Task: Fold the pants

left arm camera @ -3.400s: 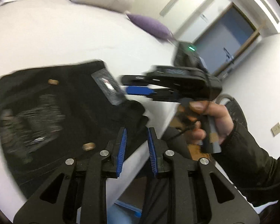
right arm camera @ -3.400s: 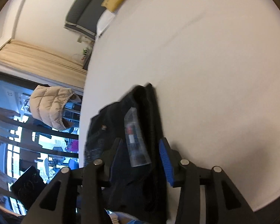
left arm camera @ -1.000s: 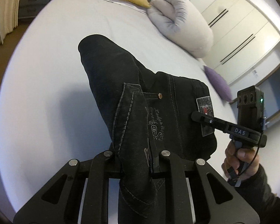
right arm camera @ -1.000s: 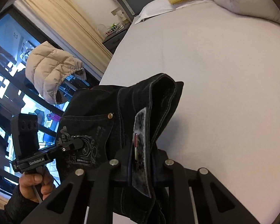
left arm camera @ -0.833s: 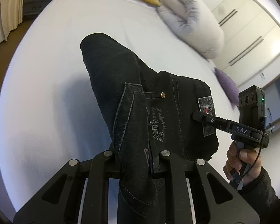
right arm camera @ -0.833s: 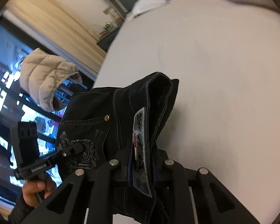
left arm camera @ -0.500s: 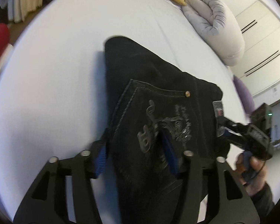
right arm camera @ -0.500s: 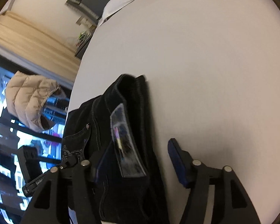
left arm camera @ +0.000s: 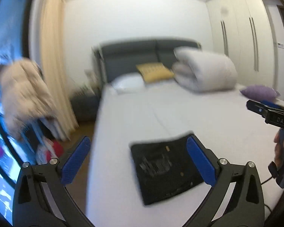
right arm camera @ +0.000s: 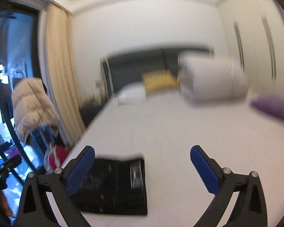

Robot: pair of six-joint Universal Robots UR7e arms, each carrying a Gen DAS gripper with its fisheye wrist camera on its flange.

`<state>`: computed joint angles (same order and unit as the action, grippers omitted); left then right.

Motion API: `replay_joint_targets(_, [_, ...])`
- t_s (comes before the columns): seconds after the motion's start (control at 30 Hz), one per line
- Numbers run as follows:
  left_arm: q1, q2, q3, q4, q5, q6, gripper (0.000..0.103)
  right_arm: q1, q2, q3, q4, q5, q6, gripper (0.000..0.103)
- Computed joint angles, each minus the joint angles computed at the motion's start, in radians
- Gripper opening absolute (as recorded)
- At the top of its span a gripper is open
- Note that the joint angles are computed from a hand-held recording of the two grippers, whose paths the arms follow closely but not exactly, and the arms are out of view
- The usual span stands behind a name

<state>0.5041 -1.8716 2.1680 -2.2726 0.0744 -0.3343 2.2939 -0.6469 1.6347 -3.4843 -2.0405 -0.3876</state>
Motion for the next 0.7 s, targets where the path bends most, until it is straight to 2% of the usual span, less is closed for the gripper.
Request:
replay_joint_targets(0.03, [-0.057,-0.002,0.027,-0.072,0.056,0.059,0.103,0.019,-0.011,0.01,-0.045,-0.001,-0.036,0.103])
replay_joint_targets(0.1, [-0.163,-0.006,0.056,-0.118,0.141,0.102,0.103,0.052,-0.022,0.016,-0.119,0.003,-0.097,0.103])
replay_joint_targets(0.2, [-0.286,0.056,0.078,-0.337,0.306,0.244,0.103,0.104,-0.051,0.026,-0.205,-0.015,-0.161,0.103])
replay_joint_targets(0.27, [-0.343,0.093,0.056,-0.466,0.327,0.348,0.103,0.127,-0.077,0.039,-0.253,-0.005,-0.175,0.103])
replay_joint_targets(0.3, [-0.362,0.113,0.04,-0.54,0.334,0.41,0.103,0.142,-0.092,0.049,-0.275,-0.008,-0.178,0.103])
replay_joint_targets(0.43, [-0.419,0.166,-0.006,-0.676,0.417,0.51,0.103,0.199,-0.123,0.05,-0.295,-0.054,-0.221,0.103])
replay_joint_targets(0.5, [-0.434,0.202,-0.044,-0.79,0.45,0.61,0.103,0.217,-0.131,0.045,-0.264,-0.084,-0.223,0.103])
replay_joint_targets(0.6, [-0.466,0.245,-0.099,-0.93,0.512,0.748,0.103,0.231,-0.153,0.041,-0.144,-0.134,-0.128,0.103])
replay_joint_targets(0.7, [-0.464,0.265,-0.118,-1.032,0.529,0.817,0.103,0.233,-0.166,0.056,-0.072,-0.167,-0.045,0.103])
